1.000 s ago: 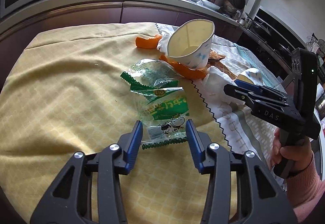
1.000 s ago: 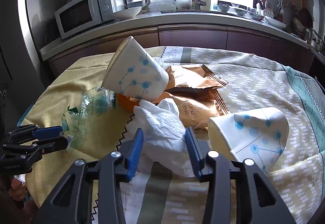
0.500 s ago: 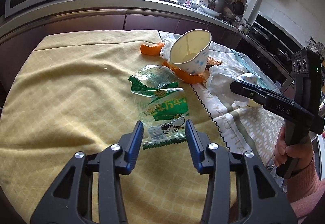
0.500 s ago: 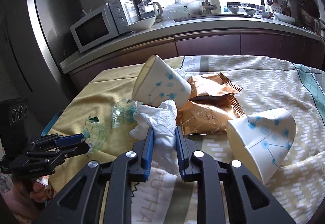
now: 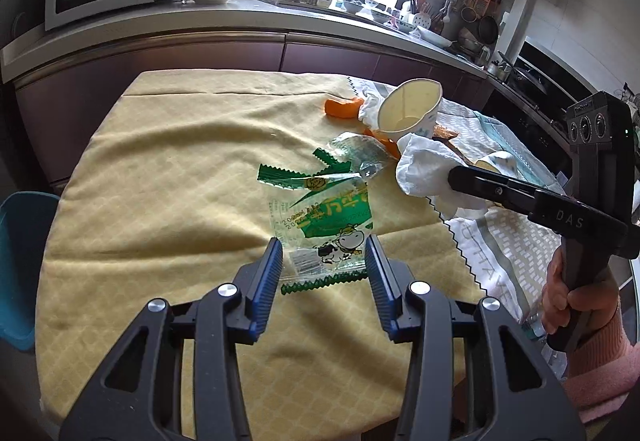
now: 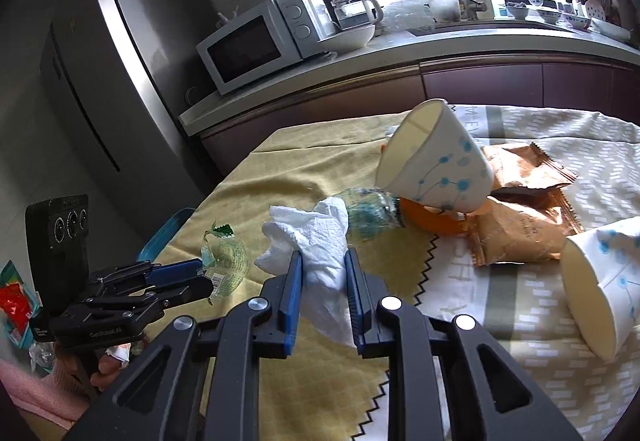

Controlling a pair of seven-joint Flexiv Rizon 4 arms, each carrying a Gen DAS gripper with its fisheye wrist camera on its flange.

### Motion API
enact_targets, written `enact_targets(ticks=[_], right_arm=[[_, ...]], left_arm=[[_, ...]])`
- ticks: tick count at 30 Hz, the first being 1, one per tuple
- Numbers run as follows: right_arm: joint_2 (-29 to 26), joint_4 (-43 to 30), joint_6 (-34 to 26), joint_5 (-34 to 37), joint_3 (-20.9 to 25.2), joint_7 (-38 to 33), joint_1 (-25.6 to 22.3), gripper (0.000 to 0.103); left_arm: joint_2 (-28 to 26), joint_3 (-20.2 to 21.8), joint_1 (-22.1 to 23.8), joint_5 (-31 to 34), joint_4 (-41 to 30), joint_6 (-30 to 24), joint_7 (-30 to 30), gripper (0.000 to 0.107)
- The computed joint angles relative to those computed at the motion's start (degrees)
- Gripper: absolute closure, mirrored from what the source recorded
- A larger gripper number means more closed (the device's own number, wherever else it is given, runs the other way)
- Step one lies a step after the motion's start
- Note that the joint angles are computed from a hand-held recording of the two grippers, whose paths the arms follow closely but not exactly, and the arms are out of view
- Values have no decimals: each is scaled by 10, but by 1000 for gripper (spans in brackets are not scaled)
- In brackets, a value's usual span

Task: Collect trash
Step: 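Carry wrapper and tissue to the teal bin and release both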

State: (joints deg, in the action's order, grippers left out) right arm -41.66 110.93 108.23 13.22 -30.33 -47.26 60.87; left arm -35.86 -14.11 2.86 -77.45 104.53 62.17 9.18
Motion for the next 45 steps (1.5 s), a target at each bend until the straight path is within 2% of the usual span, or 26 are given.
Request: enact_targets(ticks=[11,16,22,35,42,45], right_arm=[[-16,-82,-6,-67,114,-18,-93,83],[-29,-127,-20,-103,152,-23,-125,83],[-56,-199,-49,-166,219,-24,-182,83],[-137,-359,-132,-288,375,-45,-286,83],[-194,-466,-205,-307,459,-103,-319,83],[-217,-514,-241,-298,481,-137,-319,83]], left_arm=[[14,18,15,-63,4,14,28,64],[17,31,22,-84,1,12,36,64],[13,44,36,-108,-13,14,39,64],[-9,59,63,-143,-55,44,26,64],[-30,58,81,-136,-83,65,4,64],[-40,55,90,-128,-93,75,-9,64]])
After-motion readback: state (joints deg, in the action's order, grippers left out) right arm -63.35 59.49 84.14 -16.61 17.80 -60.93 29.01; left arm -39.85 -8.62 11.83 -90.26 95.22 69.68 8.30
